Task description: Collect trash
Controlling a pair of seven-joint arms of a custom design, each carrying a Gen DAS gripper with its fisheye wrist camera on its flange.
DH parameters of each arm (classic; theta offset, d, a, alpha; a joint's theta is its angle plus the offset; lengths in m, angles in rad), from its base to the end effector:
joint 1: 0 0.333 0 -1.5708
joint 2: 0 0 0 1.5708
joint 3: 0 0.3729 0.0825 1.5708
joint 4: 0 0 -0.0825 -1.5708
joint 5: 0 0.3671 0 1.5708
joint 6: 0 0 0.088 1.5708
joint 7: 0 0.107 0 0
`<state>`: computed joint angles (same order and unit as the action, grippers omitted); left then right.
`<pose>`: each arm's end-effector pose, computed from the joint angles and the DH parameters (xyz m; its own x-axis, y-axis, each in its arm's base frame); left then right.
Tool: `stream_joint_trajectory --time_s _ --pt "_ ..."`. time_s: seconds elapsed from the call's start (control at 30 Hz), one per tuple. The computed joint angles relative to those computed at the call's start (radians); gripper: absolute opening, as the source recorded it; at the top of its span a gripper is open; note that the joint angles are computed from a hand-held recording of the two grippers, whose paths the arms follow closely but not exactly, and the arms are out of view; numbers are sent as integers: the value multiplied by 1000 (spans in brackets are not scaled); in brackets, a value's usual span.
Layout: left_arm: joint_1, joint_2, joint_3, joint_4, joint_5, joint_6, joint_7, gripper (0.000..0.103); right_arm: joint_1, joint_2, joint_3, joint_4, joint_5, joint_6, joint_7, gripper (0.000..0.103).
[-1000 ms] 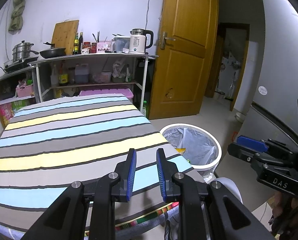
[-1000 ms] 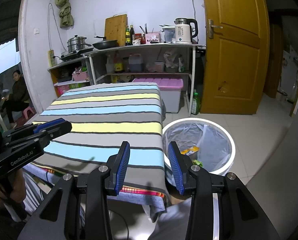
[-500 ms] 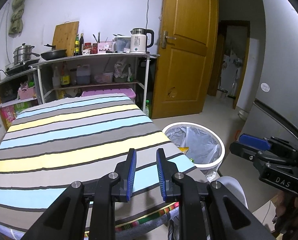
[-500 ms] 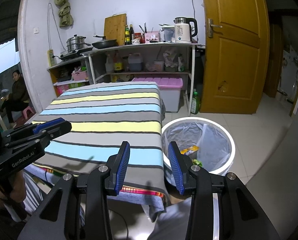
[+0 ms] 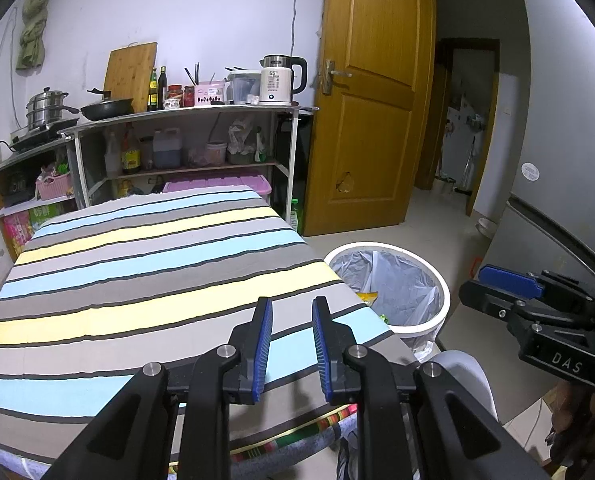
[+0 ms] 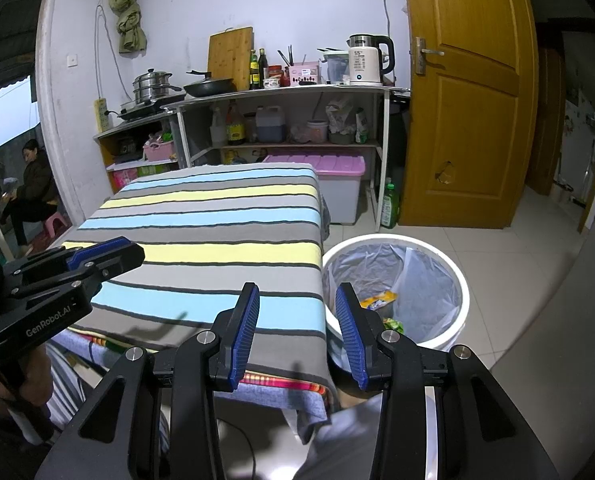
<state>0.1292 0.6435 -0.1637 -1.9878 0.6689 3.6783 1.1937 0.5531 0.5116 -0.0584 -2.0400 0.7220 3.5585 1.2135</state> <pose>0.6531 -0.0836 0.3230 -0.3805 -0.9202 0.0920 -0.5084 0.1250 -0.8520 0.5992 0.2366 0.3614 0.0961 -0.9931 -0.0674 -0.5861 -0.0017 -0.8102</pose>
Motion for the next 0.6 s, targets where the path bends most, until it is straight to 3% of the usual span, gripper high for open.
stream_joint_trajectory --time_s 0.6 --pt "-13 8 8 3 -19 -3 34 20 -12 5 9 -7 -15 7 11 41"
